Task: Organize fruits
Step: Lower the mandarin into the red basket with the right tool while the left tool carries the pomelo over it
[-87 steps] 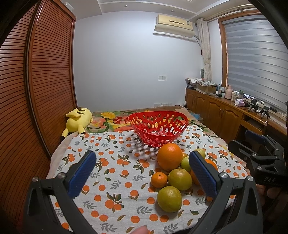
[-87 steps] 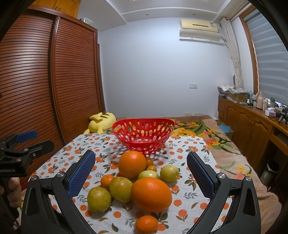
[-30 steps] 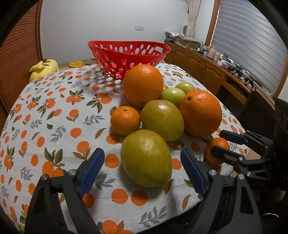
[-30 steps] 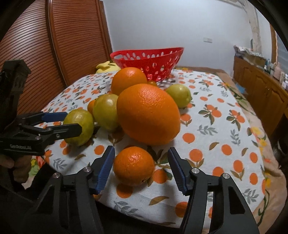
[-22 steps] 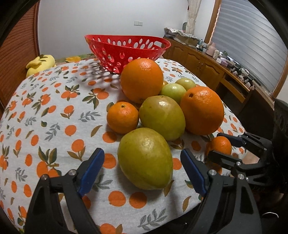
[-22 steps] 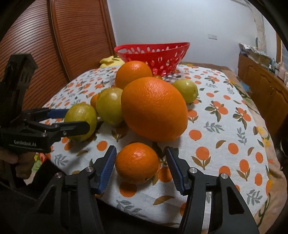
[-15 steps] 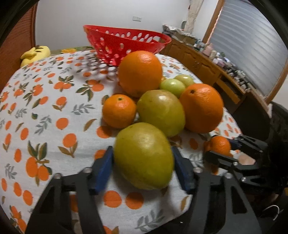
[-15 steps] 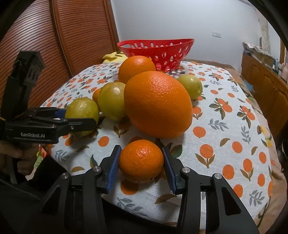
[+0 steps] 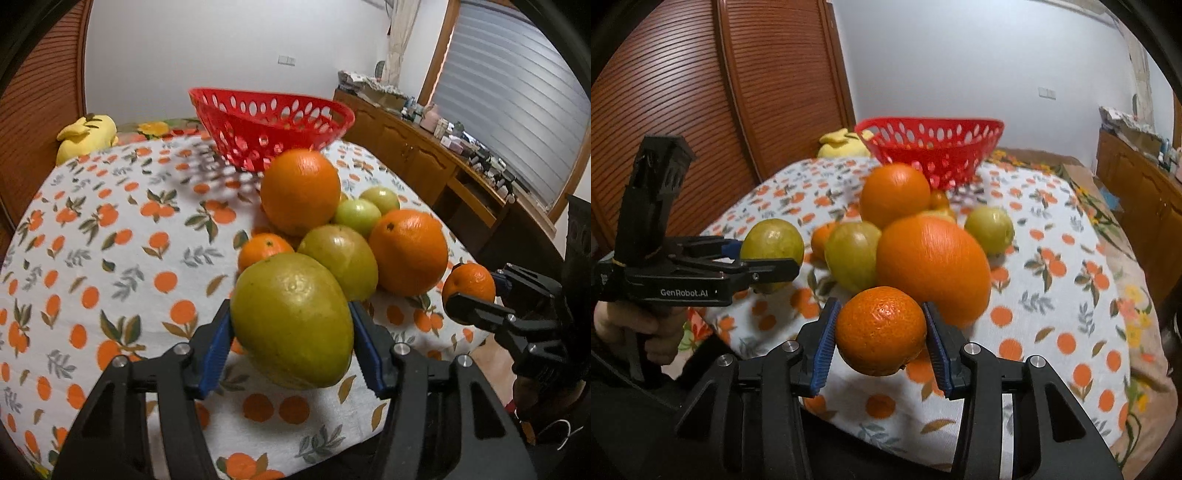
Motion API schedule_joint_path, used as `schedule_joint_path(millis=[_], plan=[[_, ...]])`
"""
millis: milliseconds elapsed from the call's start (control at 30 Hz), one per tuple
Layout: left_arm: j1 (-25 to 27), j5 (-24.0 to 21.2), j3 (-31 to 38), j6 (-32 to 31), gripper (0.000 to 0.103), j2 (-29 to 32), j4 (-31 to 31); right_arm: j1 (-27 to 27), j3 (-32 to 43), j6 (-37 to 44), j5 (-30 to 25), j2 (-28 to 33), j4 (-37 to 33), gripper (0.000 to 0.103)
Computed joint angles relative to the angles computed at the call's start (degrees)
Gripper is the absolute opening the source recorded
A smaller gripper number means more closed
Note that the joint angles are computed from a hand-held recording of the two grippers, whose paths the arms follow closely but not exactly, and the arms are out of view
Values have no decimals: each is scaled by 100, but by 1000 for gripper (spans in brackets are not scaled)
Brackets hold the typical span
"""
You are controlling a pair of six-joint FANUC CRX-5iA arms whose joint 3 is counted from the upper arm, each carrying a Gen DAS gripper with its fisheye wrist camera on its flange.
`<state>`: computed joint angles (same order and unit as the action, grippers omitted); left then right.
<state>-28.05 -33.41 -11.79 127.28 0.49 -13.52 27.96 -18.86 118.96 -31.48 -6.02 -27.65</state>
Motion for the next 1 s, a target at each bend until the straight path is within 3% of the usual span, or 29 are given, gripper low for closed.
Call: schedule_joint_path(millis=[567, 1000], plan=[[-60, -11, 362, 222, 59, -219, -625, 23, 453, 243, 134, 55, 8, 45], [191, 139, 742, -174, 59, 18, -495, -103, 1190, 568, -93, 559, -137, 45]])
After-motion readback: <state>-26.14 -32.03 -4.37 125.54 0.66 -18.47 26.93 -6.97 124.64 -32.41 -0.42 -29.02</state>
